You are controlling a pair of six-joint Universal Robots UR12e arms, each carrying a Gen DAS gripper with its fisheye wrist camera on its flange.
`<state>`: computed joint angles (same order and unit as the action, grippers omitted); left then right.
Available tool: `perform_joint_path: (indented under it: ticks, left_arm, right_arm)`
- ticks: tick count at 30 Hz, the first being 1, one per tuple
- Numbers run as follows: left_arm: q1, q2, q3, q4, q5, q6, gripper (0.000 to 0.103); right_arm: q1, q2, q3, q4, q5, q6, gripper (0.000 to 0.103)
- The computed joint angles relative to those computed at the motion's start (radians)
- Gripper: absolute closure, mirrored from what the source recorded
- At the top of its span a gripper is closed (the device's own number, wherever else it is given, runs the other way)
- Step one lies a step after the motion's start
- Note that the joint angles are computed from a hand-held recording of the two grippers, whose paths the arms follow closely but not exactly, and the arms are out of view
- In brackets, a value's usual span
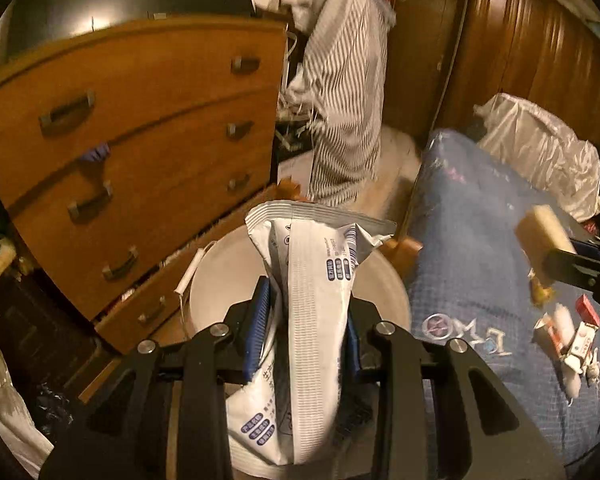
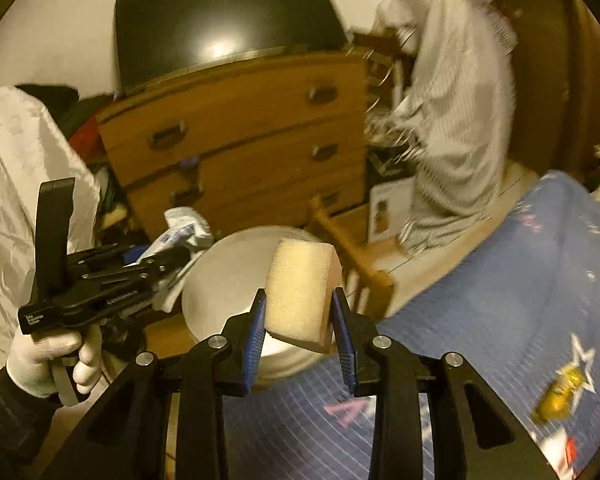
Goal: Collect trash
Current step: 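Carry the white packet and beige sponge in both tools over the white bucket, then open both tools to drop the packet and sponge into the bucket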
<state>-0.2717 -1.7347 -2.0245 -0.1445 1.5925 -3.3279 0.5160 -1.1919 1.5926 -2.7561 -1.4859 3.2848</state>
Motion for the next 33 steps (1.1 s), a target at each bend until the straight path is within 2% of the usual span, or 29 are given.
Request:
perform_joint_path:
  ticks: [5, 13, 18, 19, 20, 21, 22, 25, 30, 33]
  left_arm:
    - [0.034, -0.036, 0.034, -0.066, -0.037, 0.005, 0.071]
    - [0.067, -0.078, 0.056, -0.084, -0.079, -0.017, 0.071]
    - [0.073, -0.097, 0.07, -0.084, -0.085, -0.002, 0.07]
    - [0.074, -0.1, 0.073, -0.087, -0.08, 0.0, 0.066]
    - [0.073, -0.1, 0.074, -0.086, -0.074, 0.0, 0.056]
    - [0.073, -0.099, 0.072, -0.075, -0.067, -0.004, 0.052]
    - [0.073, -0.099, 0.072, -0.07, -0.064, -0.006, 0.047]
    - [0.071, -0.096, 0.072, -0.06, -0.052, -0.007, 0.041]
    - [0.062, -0.087, 0.07, -0.045, -0.036, -0.007, 0.04]
    - [0.045, -0.075, 0.059, -0.02, -0.039, 0.003, 0.041]
  right_arm:
    - [-0.006, 0.105, -0.136, 0.174, 0.073, -0.019, 0.07]
    - [0.004, 0.197, -0.238, 0.243, 0.068, -0.031, 0.069]
    - [-0.006, 0.199, -0.216, 0.22, 0.07, -0.041, 0.067]
    - [-0.007, 0.201, -0.214, 0.215, 0.067, -0.039, 0.066]
    - [-0.01, 0.201, -0.21, 0.207, 0.069, -0.034, 0.057]
    - [-0.013, 0.2, -0.204, 0.192, 0.076, -0.024, 0.047]
    - [-0.015, 0.198, -0.198, 0.18, 0.079, -0.019, 0.045]
    - [-0.02, 0.193, -0.186, 0.162, 0.084, -0.016, 0.045]
    - [-0.028, 0.158, -0.132, 0.093, 0.093, 0.001, 0.045]
    - [-0.033, 0.097, -0.027, -0.032, 0.095, 0.032, 0.045]
